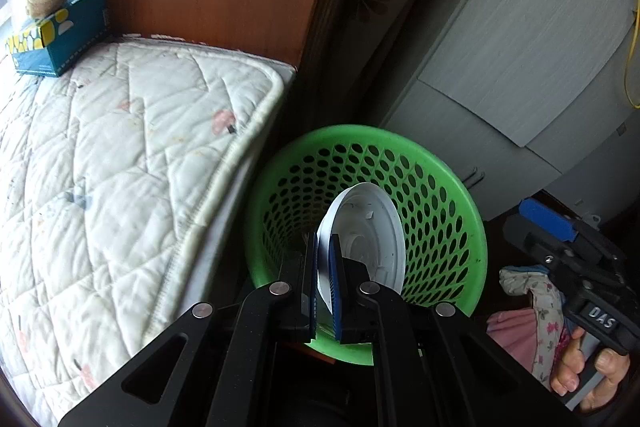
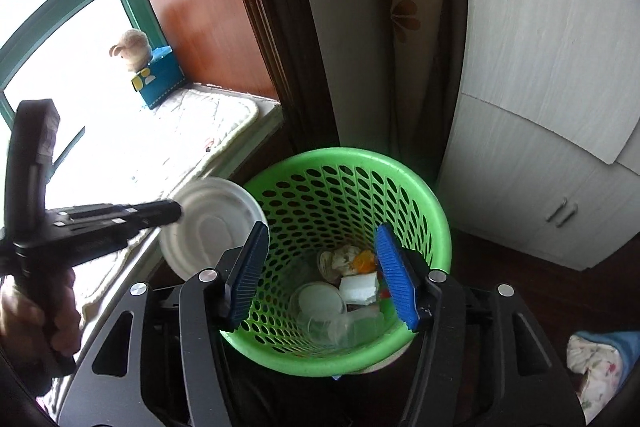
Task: Collect trash
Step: 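Open the left tool to drop the white plate into the basket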
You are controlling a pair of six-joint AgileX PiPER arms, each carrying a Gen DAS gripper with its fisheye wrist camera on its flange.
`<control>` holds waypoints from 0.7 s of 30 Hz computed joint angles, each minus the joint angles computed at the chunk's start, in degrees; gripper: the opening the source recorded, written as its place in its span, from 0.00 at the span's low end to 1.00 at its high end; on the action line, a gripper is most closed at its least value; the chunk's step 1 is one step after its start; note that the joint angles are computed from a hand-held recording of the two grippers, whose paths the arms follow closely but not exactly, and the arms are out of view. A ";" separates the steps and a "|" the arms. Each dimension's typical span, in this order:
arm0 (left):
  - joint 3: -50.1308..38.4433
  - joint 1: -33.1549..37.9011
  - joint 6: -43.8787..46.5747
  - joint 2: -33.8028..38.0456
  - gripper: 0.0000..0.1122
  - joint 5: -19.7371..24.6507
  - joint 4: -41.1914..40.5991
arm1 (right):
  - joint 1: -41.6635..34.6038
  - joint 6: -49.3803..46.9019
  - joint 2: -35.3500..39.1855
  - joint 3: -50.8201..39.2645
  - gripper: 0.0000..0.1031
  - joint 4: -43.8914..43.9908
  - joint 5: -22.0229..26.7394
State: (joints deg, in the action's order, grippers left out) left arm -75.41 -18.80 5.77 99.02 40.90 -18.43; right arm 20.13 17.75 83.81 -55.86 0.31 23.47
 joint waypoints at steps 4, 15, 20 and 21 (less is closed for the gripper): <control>-0.28 -2.02 -1.32 1.31 0.05 -0.35 1.74 | -0.01 -0.27 -0.98 0.61 0.55 0.32 -0.11; 0.74 -2.65 0.11 1.50 0.07 -0.55 -0.95 | 0.59 0.87 -2.19 2.10 0.55 -0.18 0.12; 2.05 -1.95 0.96 0.01 0.23 -0.48 -2.25 | 1.25 1.97 -2.92 2.60 0.56 -0.68 -0.02; 2.57 -1.89 0.14 -0.59 0.32 -0.87 -1.48 | 1.37 2.08 -2.92 2.63 0.56 -0.73 -0.02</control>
